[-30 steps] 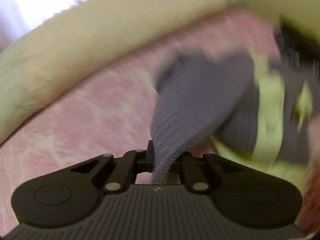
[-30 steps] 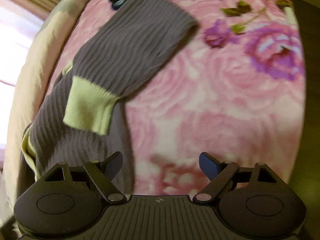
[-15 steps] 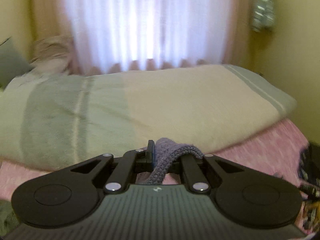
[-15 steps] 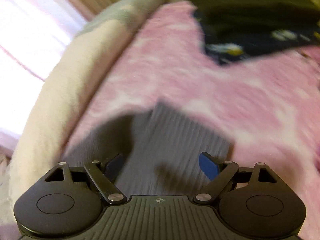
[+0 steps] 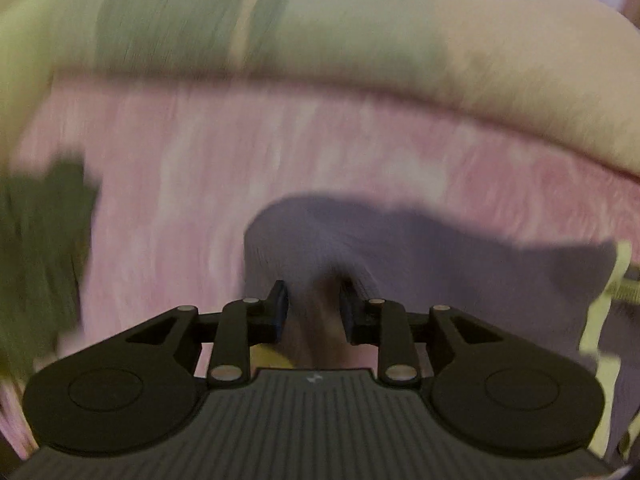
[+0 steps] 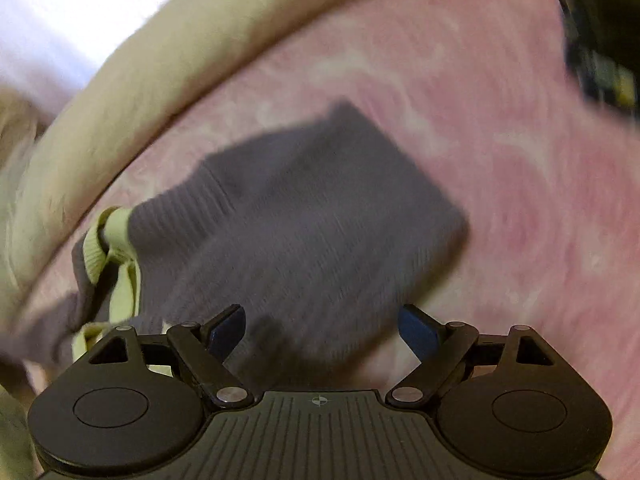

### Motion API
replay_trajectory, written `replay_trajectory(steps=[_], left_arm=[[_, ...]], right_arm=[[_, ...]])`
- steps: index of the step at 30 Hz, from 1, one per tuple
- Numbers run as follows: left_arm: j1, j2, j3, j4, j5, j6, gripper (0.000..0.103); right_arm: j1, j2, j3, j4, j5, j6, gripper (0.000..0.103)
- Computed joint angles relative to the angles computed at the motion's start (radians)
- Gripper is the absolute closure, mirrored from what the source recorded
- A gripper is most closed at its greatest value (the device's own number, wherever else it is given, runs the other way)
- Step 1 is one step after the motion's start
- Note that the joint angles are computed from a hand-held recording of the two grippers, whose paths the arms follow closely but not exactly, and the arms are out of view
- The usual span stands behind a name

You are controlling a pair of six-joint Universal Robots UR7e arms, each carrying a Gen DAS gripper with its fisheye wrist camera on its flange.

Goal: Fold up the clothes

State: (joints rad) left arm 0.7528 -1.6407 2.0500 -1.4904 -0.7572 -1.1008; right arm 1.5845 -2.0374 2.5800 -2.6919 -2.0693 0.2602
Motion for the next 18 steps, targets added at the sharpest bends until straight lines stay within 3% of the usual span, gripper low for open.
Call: replay_trajectory(steps=[3,4,6,7,9,11,14,16,17,18], left_arm=[[-0.004,-0.098,0.074,-0.041,-0.083,-0.023,0.08],[-0.016,-0.115,0.078,-0.039,-0.101,-0.007,0.08],[-0.05,-0.12,0.09,-0.064,-0.108,0.081,0.08],[-0.071,-0.113,0.096,-0.079,-0.105,0.147,0.079],[-0.109,-0.094,0.11,-0.102,-0.087,0.286,0.073],[-0.136,-0.058,0.128,-0.158,-0.07,0.462,0.07],[-0.147,0.005,0.167,-0.313,-0.075,0.708,0.066],[-0.148,0.056,0.204,-0.439,-0.064,0.854,0.062],[-0.146,0.082,0.227,-0.506,-0.056,0.93,0.061],[-0.142,0.109,0.248,-0.572,-0.048,1.005,0.061]], right_arm=[[-0.143,-0.039,0.036,-0.046,0.157,0.091,0.018],[-0.173,-0.047,0.036,-0.053,0.214,0.087,0.054],[-0.162,-0.022,-0.011,-0.01,0.239,0.039,0.084],[-0.123,0.0,-0.046,0.025,0.197,0.014,0.088],[-0.051,0.029,-0.105,0.06,0.136,-0.056,0.089],[-0.009,0.032,-0.153,0.081,0.134,-0.136,0.089],[-0.056,0.007,-0.196,-0.003,0.254,-0.158,0.089],[-0.16,-0.014,-0.179,-0.212,0.364,-0.006,0.089],[-0.213,-0.011,-0.169,-0.317,0.364,0.099,0.084],[-0.235,0.01,-0.164,-0.379,0.323,0.203,0.05]])
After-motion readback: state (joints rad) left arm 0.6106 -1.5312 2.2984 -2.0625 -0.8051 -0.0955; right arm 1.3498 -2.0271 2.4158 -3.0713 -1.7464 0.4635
